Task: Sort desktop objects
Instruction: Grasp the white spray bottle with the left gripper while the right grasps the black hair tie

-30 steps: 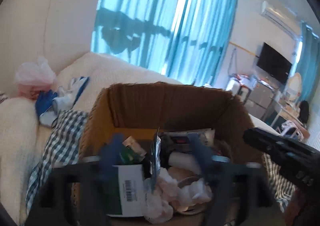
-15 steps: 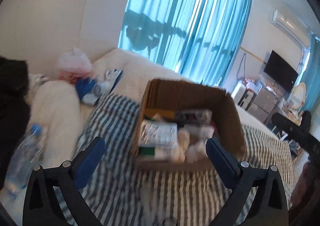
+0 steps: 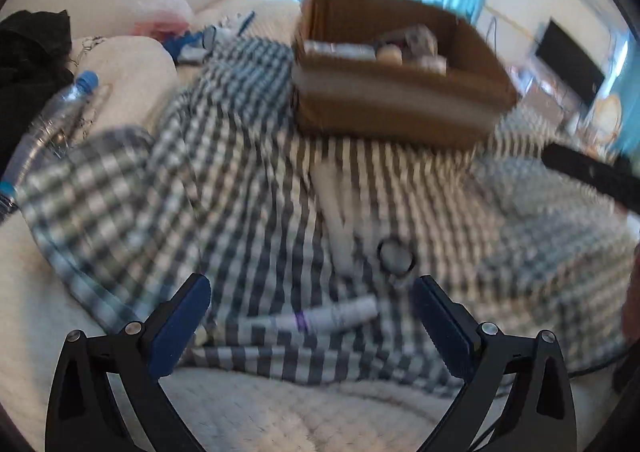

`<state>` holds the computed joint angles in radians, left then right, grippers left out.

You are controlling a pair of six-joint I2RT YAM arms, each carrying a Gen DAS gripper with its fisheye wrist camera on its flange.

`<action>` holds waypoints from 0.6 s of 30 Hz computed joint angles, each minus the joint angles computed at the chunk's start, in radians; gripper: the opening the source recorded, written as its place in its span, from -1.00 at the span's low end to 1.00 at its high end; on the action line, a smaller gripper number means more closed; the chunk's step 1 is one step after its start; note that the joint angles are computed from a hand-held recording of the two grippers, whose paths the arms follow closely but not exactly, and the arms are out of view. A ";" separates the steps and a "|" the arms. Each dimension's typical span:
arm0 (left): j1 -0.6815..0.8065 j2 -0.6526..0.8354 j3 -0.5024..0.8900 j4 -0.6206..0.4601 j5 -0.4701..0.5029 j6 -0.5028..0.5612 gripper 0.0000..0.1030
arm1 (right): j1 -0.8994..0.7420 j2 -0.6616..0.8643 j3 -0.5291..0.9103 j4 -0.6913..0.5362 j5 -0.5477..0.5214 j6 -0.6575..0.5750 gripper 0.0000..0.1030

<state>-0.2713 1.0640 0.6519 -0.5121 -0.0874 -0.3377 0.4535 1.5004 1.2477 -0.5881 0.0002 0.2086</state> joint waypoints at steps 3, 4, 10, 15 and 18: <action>-0.057 0.095 -0.009 0.034 -0.019 0.013 0.96 | -0.004 0.034 -0.006 0.006 -0.026 0.013 -0.15; -0.065 0.121 -0.006 0.052 -0.013 0.025 0.96 | -0.005 0.048 0.006 0.000 -0.027 0.011 -0.15; -0.079 0.352 0.067 0.062 0.033 0.065 0.77 | -0.025 0.090 0.016 -0.009 -0.034 0.009 -0.15; -0.022 0.387 0.070 0.095 0.089 0.080 0.07 | -0.030 0.144 0.039 -0.021 -0.031 0.009 -0.14; 0.035 0.365 0.061 0.122 0.127 0.068 -0.07 | -0.023 0.173 0.048 -0.024 -0.022 -0.001 -0.14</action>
